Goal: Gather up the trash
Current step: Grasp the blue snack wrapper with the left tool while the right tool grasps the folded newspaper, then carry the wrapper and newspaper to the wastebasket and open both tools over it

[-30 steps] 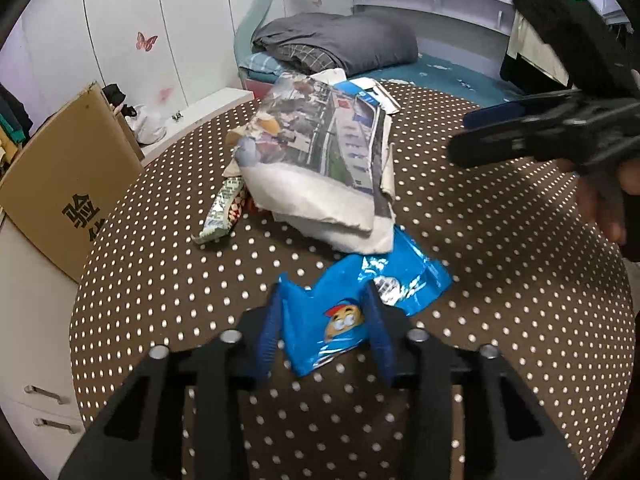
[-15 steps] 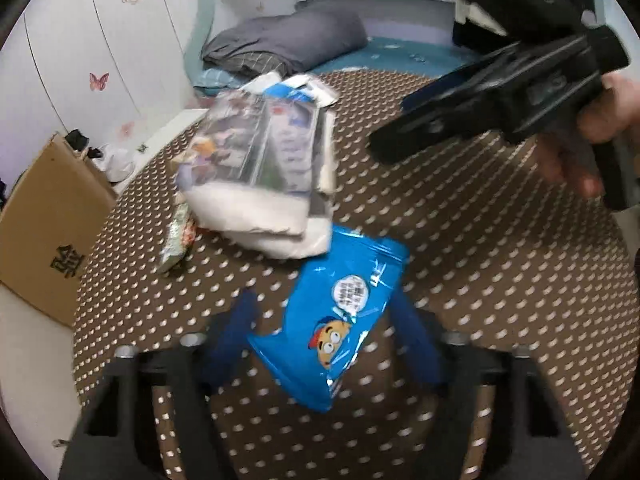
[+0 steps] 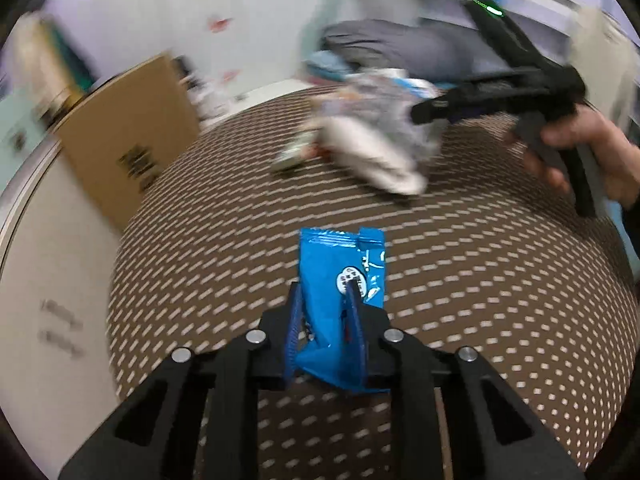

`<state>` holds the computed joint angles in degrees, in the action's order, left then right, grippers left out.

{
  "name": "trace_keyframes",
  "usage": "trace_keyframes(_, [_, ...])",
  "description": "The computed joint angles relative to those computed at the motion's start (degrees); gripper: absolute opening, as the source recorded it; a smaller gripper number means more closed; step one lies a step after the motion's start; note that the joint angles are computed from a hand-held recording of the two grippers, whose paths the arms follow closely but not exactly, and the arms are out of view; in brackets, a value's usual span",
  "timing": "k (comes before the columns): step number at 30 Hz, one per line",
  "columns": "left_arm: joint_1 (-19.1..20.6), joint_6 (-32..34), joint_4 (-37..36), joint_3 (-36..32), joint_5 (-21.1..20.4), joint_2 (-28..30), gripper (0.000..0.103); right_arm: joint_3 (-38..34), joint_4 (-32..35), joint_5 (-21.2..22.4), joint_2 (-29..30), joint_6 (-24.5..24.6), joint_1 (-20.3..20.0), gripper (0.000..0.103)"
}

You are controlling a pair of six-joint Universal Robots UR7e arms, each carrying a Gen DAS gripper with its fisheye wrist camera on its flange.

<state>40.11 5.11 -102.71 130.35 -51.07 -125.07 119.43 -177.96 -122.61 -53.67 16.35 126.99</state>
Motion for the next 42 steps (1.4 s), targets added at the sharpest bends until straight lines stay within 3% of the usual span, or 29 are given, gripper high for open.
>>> trace_keyframes(4, [0.95, -3.25, 0.84, -0.56, 0.70, -0.55, 0.022, 0.12, 0.33, 4.29, -0.41, -0.13, -0.70, 0.034])
trace_keyframes(7, [-0.81, -6.49, 2.93, -0.02, 1.42, -1.39, 0.022, 1.64, -1.72, 6.46, -0.70, -0.76, -0.15, 0.022])
trace_keyframes(9, [-0.91, -7.05, 3.68, -0.35, 0.66, -1.54, 0.022, 2.36, -2.47, 7.41, -1.00, -1.49, 0.35, 0.021])
trace_keyframes(10, [-0.59, -6.58, 2.77, -0.27, 0.40, -0.89, 0.028, 2.66, -2.98, 7.87, -1.15, -1.56, 0.64, 0.021])
trace_keyframes(11, [-0.80, -6.66, 3.20, -0.18, 0.15, -0.52, 0.035, 3.04, -3.41, 8.55, -1.39, -1.38, 0.58, 0.024])
trace_keyframes(12, [-1.14, -6.56, 3.25, 0.32, 0.86, -0.44, 0.056, 3.14, -3.33, 9.43, -1.57, -1.39, 0.34, 0.026])
trace_keyframes(13, [-2.05, -7.05, 4.18, 0.66, 1.58, -1.17, 0.073, 3.05, -3.00, 9.73, -1.65, -1.56, 0.16, 0.043])
trace_keyframes(15, [-1.69, -6.91, 5.25, 0.36, 0.54, -1.20, 0.073, 2.51, -3.38, 7.75, -1.05, -2.70, 0.47, 0.072])
trace_keyframes(17, [-1.09, -7.77, 5.79, 0.14, -0.56, -1.10, 0.071, 2.13, -3.71, 8.87, -0.64, -2.84, -0.33, 0.072])
trace_keyframes(19, [-0.79, -7.20, 5.62, -0.18, -1.40, -1.10, 0.047, 1.81, -4.21, 9.58, -0.01, -3.51, -0.86, 0.069])
trace_keyframes(20, [-0.81, -7.17, 6.10, -0.56, -1.75, -0.79, 0.046, 1.37, -3.56, 10.45, 0.39, -4.19, -1.24, 0.061])
trace_keyframes(21, [-1.08, -7.57, 6.48, -0.53, -1.69, -0.86, 0.042, 0.70, -2.52, 9.68, 1.02, -4.50, -1.22, 0.036])
trace_keyframes(22, [-1.12, -7.46, 6.53, -0.54, -1.88, -0.97, 0.038, 0.53, -2.06, 9.89, 1.13, -4.32, -1.42, 0.026])
trace_keyframes(25, [-2.37, -9.05, 7.76, -0.42, -2.10, -1.78, 0.030, 1.78, -4.40, 12.51, 0.65, -4.56, -1.29, 0.017])
trace_keyframes(27, [-2.58, -10.30, 7.87, -0.37, -2.12, -2.32, 0.024, 2.14, -4.79, 12.49, 0.28, -5.21, -0.42, 0.014])
trace_keyframes(35, [-2.74, -13.11, 6.95, 0.54, -2.71, -3.48, 0.023, 2.47, -2.41, 13.79, -1.55, -6.97, 2.52, 0.012])
trace_keyframes(42, [-4.90, -16.73, 6.91, 1.38, -1.98, -3.94, 0.019, 1.52, -1.06, 15.58, 0.00, -4.75, 0.38, 0.025])
